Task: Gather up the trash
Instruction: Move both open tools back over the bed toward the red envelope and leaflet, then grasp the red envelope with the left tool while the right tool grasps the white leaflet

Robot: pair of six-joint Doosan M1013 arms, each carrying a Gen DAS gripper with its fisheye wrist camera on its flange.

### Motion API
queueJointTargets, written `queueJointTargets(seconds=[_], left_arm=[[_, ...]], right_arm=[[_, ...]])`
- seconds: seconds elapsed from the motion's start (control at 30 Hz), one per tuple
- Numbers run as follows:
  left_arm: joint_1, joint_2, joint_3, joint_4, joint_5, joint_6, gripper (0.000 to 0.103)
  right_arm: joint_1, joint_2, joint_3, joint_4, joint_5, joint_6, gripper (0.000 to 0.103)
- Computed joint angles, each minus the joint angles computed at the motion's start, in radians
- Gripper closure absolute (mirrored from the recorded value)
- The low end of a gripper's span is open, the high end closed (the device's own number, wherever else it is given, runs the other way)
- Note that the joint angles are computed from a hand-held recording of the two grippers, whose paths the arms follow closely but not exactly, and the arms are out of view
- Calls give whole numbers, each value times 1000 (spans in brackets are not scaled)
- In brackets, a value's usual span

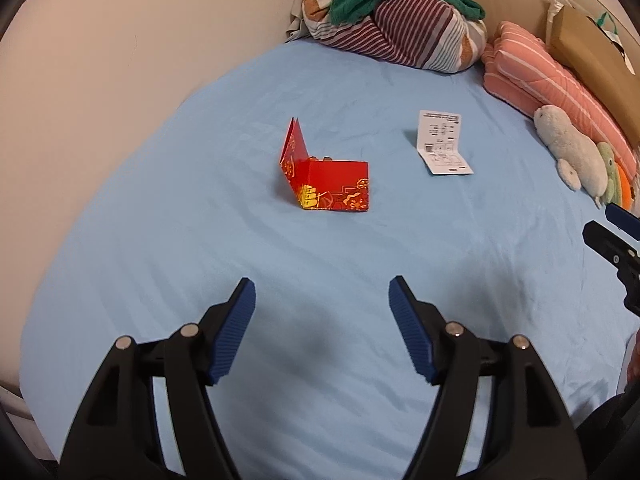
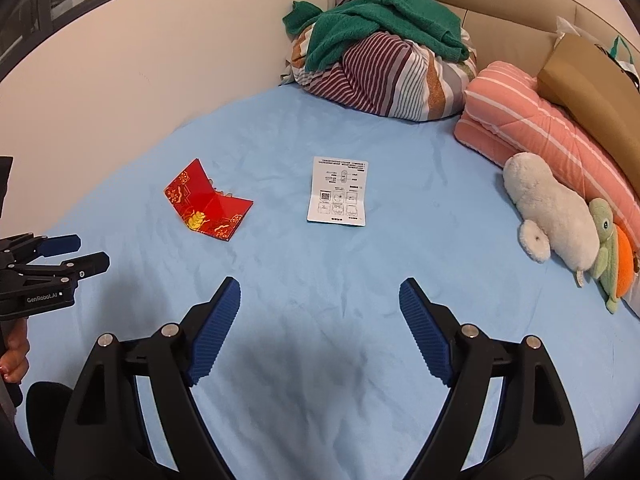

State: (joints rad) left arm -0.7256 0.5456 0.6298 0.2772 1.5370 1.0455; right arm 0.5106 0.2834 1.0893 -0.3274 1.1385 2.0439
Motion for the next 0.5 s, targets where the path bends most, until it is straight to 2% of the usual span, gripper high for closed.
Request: queueJointTargets(seconds=[0.27, 0.5], left_arm=[[49, 83, -72, -24, 5, 23, 33], [83, 160, -153, -32, 13, 47, 33]], right_arm=[[-50, 113, -82, 33, -33, -29, 24], [-87, 196, -138, 23, -96, -16, 21]])
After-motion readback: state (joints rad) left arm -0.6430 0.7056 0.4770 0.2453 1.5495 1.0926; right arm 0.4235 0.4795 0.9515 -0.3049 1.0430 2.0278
